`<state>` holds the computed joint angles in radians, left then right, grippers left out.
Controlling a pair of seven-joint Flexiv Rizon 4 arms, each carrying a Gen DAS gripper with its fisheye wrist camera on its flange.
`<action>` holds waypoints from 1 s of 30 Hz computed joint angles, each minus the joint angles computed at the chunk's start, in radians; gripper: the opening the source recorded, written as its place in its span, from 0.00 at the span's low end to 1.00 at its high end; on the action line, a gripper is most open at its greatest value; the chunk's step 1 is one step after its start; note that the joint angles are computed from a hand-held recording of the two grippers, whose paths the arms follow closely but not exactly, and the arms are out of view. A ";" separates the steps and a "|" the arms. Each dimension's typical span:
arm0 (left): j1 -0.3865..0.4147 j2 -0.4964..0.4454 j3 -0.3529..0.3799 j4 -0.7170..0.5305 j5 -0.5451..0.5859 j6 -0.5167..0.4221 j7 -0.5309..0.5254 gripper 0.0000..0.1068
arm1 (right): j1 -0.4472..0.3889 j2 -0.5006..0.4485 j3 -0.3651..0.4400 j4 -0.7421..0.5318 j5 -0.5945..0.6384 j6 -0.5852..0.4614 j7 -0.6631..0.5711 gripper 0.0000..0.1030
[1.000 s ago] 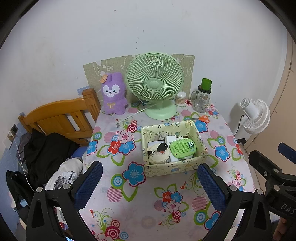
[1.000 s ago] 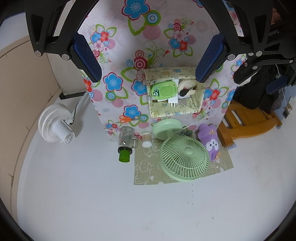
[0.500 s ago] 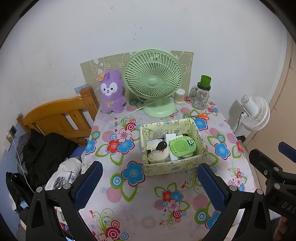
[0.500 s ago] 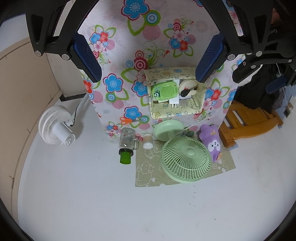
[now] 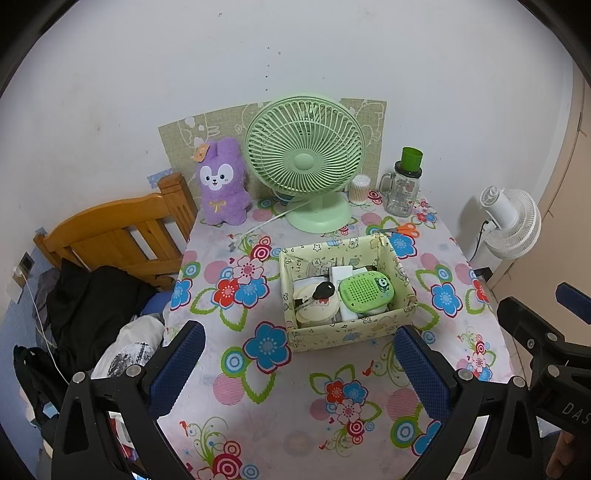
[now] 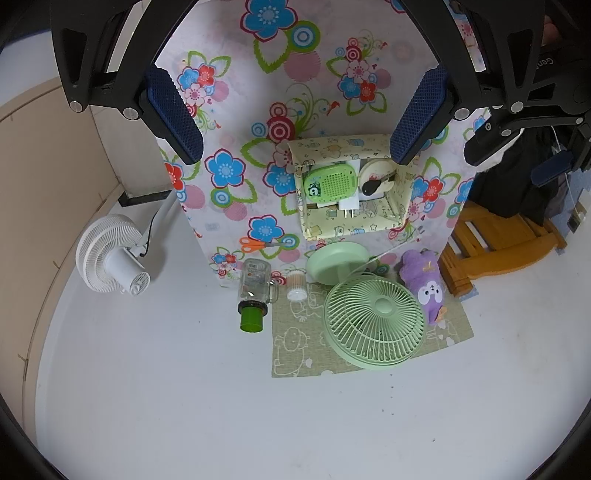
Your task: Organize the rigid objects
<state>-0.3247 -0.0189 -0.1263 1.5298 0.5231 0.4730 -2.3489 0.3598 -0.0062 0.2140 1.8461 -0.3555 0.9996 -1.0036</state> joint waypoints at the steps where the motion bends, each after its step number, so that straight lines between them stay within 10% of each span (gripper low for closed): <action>1: 0.001 0.000 0.000 0.000 0.000 0.000 0.001 0.96 | 0.000 0.000 0.000 0.000 0.000 0.000 0.000 0.99; 30: 0.008 -0.001 0.004 0.004 -0.001 -0.004 0.018 0.96 | 0.008 -0.026 -0.004 -0.022 0.009 -0.008 -0.005 0.99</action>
<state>-0.3162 -0.0195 -0.1223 1.5340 0.5223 0.4691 -2.3309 0.3678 -0.0319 0.2096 1.8241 -0.3462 0.9915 -1.0085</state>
